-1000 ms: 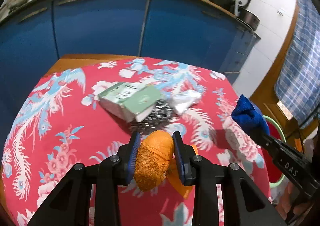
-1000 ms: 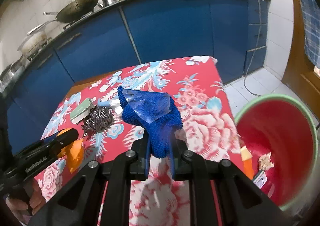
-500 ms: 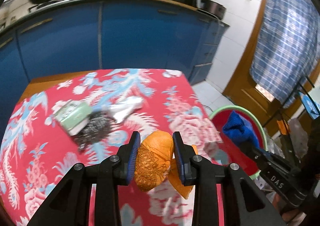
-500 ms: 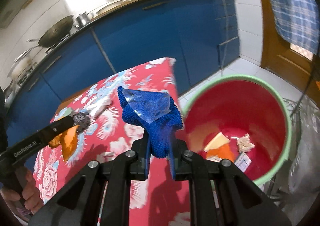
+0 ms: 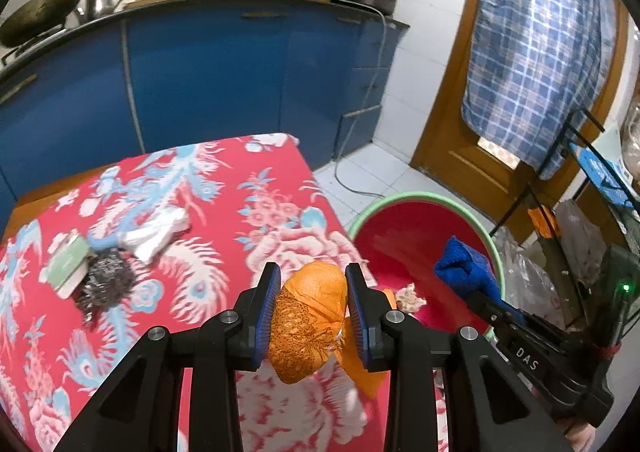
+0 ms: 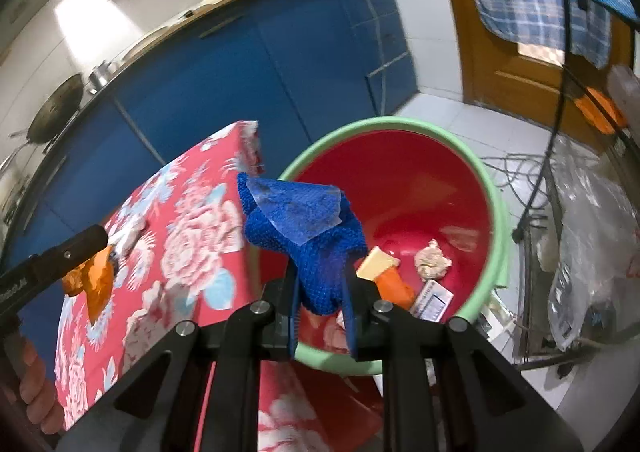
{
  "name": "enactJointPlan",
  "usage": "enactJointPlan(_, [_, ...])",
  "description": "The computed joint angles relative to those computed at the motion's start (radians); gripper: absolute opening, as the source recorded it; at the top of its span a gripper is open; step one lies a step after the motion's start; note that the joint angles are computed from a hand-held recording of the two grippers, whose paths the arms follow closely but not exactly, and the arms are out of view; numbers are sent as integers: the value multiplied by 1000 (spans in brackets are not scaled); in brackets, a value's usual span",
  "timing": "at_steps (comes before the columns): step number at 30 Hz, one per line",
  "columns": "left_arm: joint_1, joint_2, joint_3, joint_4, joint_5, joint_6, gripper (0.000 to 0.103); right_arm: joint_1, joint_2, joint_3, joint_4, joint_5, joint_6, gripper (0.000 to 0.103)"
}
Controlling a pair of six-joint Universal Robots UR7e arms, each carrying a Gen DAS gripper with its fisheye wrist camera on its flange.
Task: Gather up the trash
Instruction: 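Open both grippers to drop the orange and blue gloves into the bucket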
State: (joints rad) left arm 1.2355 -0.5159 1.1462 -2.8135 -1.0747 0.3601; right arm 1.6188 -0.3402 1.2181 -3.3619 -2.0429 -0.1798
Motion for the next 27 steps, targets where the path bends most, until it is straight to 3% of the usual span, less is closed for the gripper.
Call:
enactJointPlan(11, [-23,75,-72,53,-5,27,35,-45,-27,45,-44,18,58,36])
enactJointPlan(23, [-40,157,-155,112,-22,59,36,-69,-78,154,-175,31,91,40])
enactJointPlan(25, [-42,166,-164,132,-38,62,40,-72,-82,164,-185,32,96,40])
enactJointPlan(27, [-45,172,-165,139,-38,69,50,-75,-86,171,-192,33,102,40])
